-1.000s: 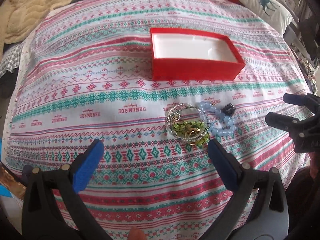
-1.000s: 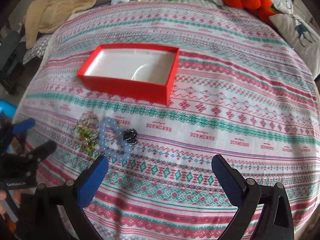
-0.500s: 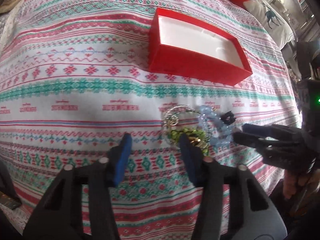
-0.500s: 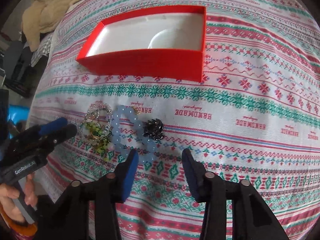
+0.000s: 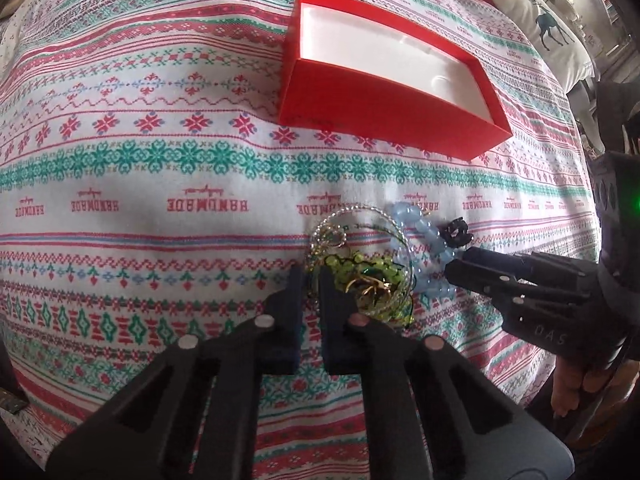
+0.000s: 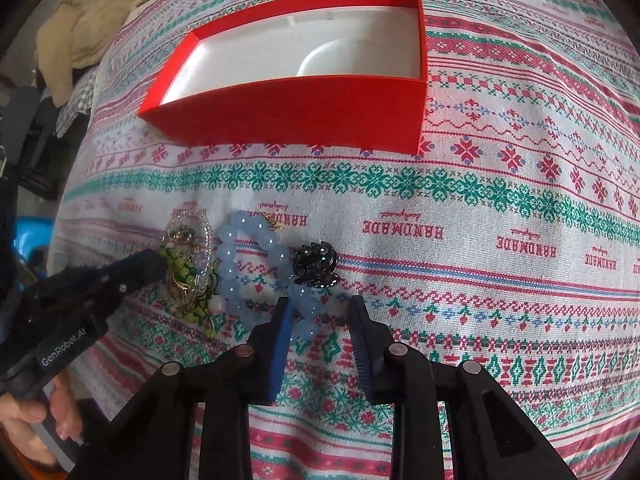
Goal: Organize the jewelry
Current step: 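Carry both bracelets into the red box and open both tools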
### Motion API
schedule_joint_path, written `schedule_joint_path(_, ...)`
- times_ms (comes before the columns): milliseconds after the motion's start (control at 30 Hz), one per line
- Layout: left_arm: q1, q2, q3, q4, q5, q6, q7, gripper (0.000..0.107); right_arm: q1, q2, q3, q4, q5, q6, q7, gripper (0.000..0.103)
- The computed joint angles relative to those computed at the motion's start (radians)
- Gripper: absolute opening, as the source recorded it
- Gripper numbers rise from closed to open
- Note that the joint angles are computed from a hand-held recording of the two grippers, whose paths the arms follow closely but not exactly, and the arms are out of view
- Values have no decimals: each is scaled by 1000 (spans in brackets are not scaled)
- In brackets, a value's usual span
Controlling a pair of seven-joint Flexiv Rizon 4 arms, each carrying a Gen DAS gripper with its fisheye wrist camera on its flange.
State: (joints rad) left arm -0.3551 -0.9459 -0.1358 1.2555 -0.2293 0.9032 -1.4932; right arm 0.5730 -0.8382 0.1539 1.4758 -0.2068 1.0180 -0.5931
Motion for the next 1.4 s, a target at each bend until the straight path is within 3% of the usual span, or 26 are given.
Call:
schedule_joint_path(100, 5, 12, -3, 27, 1, 24, 6, 5, 36, -15, -27, -11, -49, -19, -5, 20)
schedule_joint_path(133, 5, 15, -3, 33, 2, 32, 8, 5, 42, -21, -32, -19, -63, -30, -13, 12)
schedule_joint_path(333, 32, 62, -34, 109, -18, 103, 58, 5, 57, -12, -42, -3, -77, 7, 14, 11)
schedule_joint_path(600, 69, 118, -81, 202, -70, 207, 139, 4, 84, 72, -97, 121, -151, 163, 85, 11)
schedule_joint_path(800, 95, 150, -114, 249, -112, 285, 191, 4, 90, 105, -131, 137, -192, 218, 131, 11)
schedule_joint_path(867, 98, 154, -121, 251, -123, 303, 202, 3, 98, 147, -156, 194, -214, 255, 158, 11)
schedule_joint_path(1400, 16, 19, -89, 5, -121, 374, 117, 3, 158, 199, -360, 265, -373, 436, 379, 11)
